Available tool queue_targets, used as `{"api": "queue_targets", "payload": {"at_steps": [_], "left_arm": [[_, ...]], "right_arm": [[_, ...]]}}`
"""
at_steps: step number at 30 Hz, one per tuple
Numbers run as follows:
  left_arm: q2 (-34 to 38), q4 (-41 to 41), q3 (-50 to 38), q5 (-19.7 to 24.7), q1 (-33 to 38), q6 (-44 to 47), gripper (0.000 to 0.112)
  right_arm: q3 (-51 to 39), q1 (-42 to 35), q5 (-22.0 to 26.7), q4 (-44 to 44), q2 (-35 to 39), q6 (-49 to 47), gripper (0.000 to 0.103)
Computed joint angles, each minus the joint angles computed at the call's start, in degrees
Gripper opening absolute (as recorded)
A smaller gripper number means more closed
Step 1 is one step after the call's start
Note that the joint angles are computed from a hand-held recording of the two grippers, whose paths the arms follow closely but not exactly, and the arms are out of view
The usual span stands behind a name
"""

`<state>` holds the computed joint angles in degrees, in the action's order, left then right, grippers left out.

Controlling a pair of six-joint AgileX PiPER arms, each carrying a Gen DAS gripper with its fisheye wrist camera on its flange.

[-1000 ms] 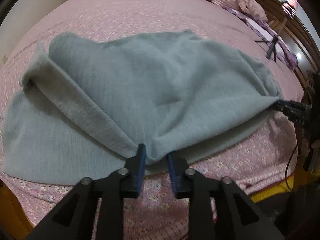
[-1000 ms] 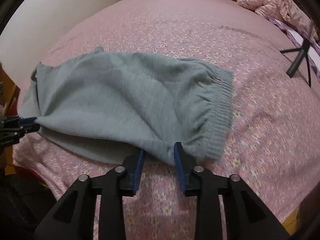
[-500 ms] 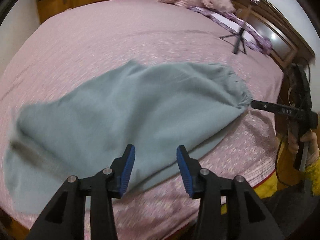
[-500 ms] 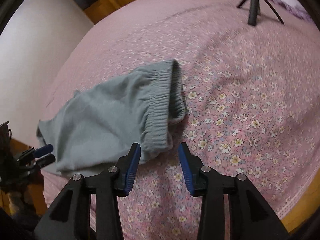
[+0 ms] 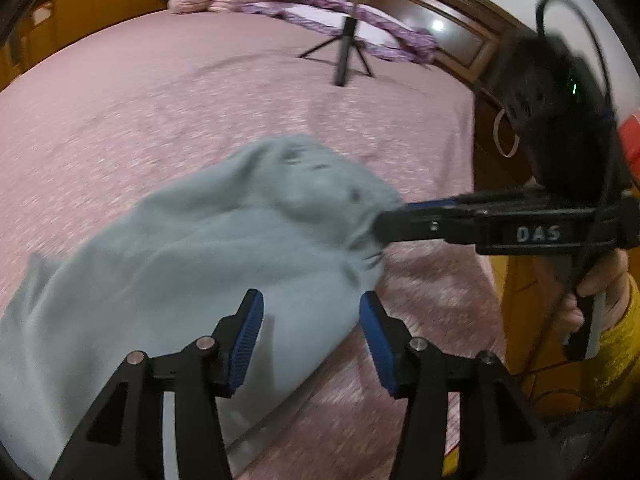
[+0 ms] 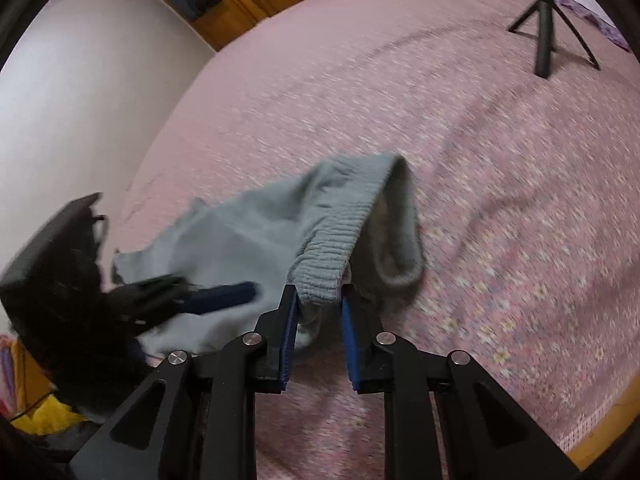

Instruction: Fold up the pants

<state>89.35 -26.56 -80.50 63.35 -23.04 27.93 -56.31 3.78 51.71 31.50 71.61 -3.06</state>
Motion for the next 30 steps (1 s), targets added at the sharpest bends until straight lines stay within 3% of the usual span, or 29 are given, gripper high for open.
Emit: {"api": "queue_targets", "payload": {"at_steps": [3,7,9,10,11,15,19,25,27,28,29,30], "left_arm": [[1.4,0.8,-1.0,-2.5,-2.6,0.0,0.054],[3.5,5.0,-2.8,-7.0,-6.3,-2.4,0.054],[3.7,8.8,-2.6,-11.2,-7.6,-4.9,0.039],[4.4,8.7,-3.3,-10.8,-7.2,-5.1,0.012],[5.4,7.6,-4.5,-9.5,-6.0,-5.8,0.008],[6.9,0.7,-6.3,-7.5,0.0,-6.8,0.006],[8.3,-2.8,-9.3,-5.3,4.1,-8.3,0.006],[7.8,-3.1,-11.6,-4.2,5.2,-9.0,0.006],[7.7,-3.2,-11.8,-4.2,5.2,-9.3,0.006],[7.4,-3.4,-11.6,-4.4,5.2,-9.5,0.006],[7.2,-3.4,-11.7,-4.5,5.3,-9.7,0.006],[7.1,-3.5,-11.9,-4.6,5.3,-9.9,0.006]], "right_arm": [[-1.6,-0.9,1.5,3.6,1.0,-3.3,0.022],[-3.5,0.7,1.1,2.0,1.8,-2.5,0.022],[-3.6,0.4,0.5,1.6,1.6,-1.6,0.024],[-3.0,-0.8,0.6,2.5,1.0,-2.5,0.025],[-2.1,-1.8,0.6,2.4,0.0,-2.5,0.029],[-0.7,-1.3,-0.4,-7.3,-1.4,1.9,0.035],[-1.8,1.8,1.0,-14.0,1.6,-2.6,0.035],[-4.7,11.2,0.9,-25.8,5.6,-4.2,0.035],[-6.3,11.3,1.2,-26.1,7.5,-6.9,0.035],[-7.8,11.0,2.6,-25.7,9.3,-8.0,0.032],[-9.3,11.0,4.3,-26.4,10.9,-7.3,0.015],[-11.4,11.8,6.6,-28.3,12.2,-4.7,0.009]]}}
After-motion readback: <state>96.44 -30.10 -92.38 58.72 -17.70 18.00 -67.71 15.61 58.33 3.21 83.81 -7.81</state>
